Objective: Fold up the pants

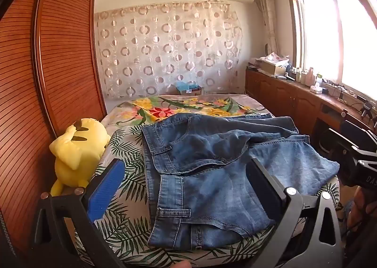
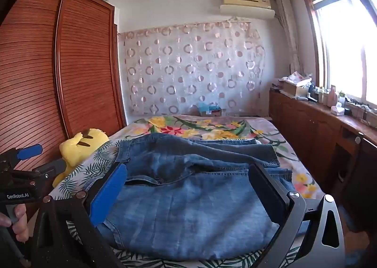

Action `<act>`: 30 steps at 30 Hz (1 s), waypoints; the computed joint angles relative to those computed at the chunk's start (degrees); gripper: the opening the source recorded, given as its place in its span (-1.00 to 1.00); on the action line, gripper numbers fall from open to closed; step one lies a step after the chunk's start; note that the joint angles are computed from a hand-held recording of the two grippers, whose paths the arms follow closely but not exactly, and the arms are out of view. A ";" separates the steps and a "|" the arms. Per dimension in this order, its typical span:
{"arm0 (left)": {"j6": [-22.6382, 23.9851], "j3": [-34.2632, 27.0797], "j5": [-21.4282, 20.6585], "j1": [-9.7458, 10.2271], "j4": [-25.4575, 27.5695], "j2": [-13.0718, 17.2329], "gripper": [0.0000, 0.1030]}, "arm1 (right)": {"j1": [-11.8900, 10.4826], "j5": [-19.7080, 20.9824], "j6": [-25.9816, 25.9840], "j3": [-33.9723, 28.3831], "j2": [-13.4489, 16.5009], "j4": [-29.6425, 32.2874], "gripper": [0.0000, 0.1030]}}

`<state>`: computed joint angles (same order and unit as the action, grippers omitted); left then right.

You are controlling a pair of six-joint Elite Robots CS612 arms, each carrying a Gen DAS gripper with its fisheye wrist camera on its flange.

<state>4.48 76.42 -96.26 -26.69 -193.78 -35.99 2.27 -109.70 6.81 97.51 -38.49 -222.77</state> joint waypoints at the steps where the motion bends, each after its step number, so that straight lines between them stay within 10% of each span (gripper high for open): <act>1: 2.10 0.07 1.02 -0.16 -0.52 0.04 0.99 | 0.00 0.05 -0.09 -0.04 0.03 -0.11 1.00; 30: -0.08 -0.30 0.37 0.12 -0.46 0.32 0.99 | -0.02 0.10 0.19 0.24 -0.12 0.22 1.00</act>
<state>4.40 76.12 -95.89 -26.57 -194.24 -35.67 2.25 -109.60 7.01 97.75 -38.61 -222.56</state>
